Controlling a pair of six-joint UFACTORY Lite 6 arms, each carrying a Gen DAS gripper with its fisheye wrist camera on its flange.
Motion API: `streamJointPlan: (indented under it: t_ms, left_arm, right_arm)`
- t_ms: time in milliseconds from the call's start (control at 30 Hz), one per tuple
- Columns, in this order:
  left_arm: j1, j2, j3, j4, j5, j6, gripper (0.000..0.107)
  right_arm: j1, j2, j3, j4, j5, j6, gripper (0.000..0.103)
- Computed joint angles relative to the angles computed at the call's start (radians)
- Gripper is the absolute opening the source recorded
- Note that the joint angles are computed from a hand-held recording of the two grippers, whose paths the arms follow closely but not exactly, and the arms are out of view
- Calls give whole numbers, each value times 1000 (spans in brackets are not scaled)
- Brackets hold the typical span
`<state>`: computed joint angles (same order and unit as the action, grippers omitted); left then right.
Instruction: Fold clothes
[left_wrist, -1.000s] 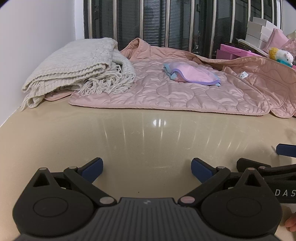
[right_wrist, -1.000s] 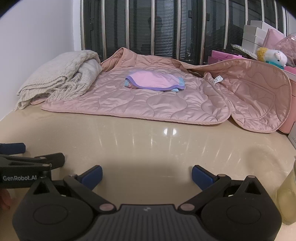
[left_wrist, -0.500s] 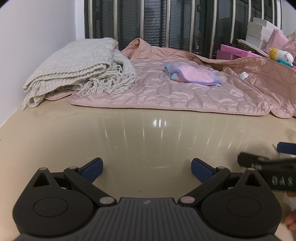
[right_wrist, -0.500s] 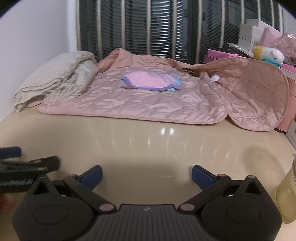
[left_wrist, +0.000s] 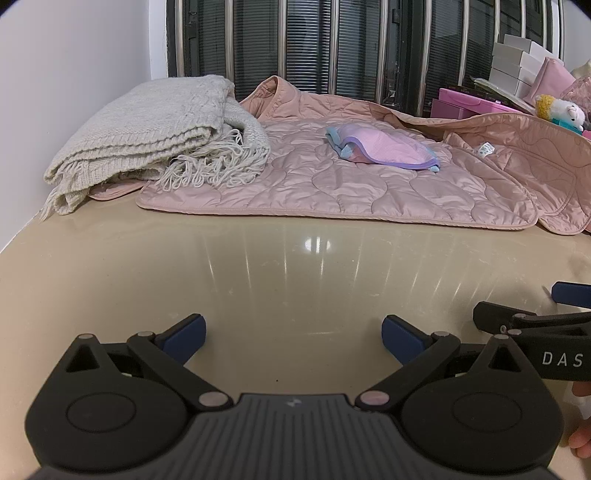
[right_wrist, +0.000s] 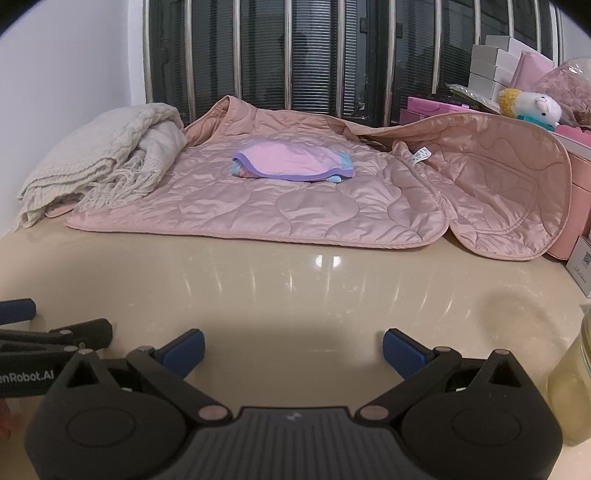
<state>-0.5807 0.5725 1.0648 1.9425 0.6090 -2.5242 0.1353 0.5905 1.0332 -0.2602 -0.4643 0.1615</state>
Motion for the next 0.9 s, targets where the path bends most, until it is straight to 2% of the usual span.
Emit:
streamJointPlan:
  t_ms: [900]
  left_arm:
    - [-5,4,6,-16,5,8,103]
  right_arm:
    - [8,0,-1,8,0,-5,103]
